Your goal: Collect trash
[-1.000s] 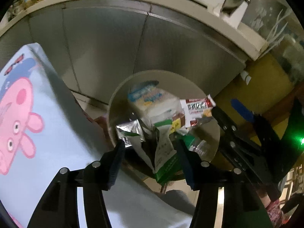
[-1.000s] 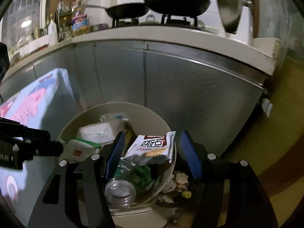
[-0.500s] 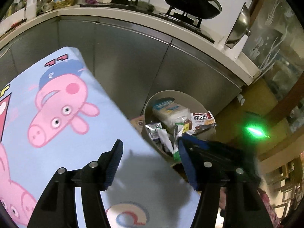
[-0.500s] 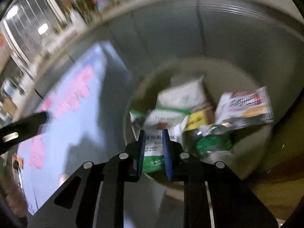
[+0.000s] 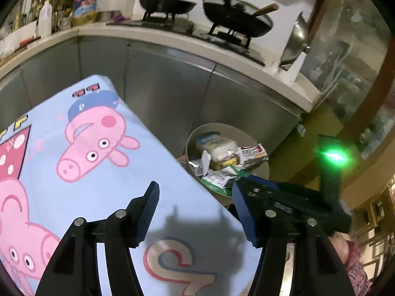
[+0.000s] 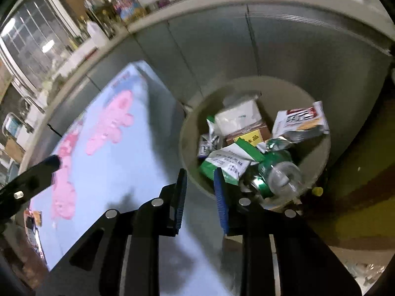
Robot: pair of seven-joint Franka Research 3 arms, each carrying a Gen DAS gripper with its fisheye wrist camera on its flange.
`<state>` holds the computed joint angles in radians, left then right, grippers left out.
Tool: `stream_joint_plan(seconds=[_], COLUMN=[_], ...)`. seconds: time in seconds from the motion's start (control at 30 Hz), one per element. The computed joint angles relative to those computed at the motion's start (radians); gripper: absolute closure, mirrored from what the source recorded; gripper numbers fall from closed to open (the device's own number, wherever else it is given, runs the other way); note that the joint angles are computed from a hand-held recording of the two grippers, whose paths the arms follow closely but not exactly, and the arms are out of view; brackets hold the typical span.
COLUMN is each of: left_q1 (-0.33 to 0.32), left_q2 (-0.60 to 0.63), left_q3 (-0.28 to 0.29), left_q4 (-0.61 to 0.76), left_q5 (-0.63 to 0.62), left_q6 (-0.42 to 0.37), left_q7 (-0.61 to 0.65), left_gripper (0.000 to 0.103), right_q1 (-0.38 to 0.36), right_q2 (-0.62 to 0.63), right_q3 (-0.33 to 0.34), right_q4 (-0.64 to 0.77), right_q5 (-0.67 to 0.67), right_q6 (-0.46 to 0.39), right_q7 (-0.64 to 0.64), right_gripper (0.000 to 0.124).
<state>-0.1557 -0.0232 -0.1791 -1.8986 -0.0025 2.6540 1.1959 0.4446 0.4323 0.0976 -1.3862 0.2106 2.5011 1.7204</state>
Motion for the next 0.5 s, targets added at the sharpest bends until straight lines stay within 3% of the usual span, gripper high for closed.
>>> stream_joint_plan(seconds=[0.17, 0.3, 0.4, 0.5], left_q1=[-0.003, 0.004, 0.004, 0.000], left_q2=[-0.087, -0.168, -0.225, -0.275], left_q3=[-0.010, -0.017, -0.020, -0.018], left_q4=[-0.073, -0.138, -0.182, -0.222], left_q5=[0.119, 0.217, 0.258, 0.275], left_q6=[0.056, 0.093, 0.108, 0.126], left_q7=[-0.064, -0.123, -0.144, -0.150], left_gripper=[0.030, 0.023, 0.020, 0.016], right_q1=[0.019, 0.046, 0.038, 0.007], right_q2=[-0.202, -0.353, -0.425, -0.490], right_q3=[0.001, -0.006, 0.018, 0.058], right_q4=[-0.274, -0.474, -0.568, -0.640], right_q5=[0.011, -0.072, -0.134, -0.296], right_q6=[0.240, 0.398, 0.466, 0.501], right_q7=[0.064, 0.218, 0.317, 0.522], right_gripper=[0.090, 0.080, 0.074, 0.066])
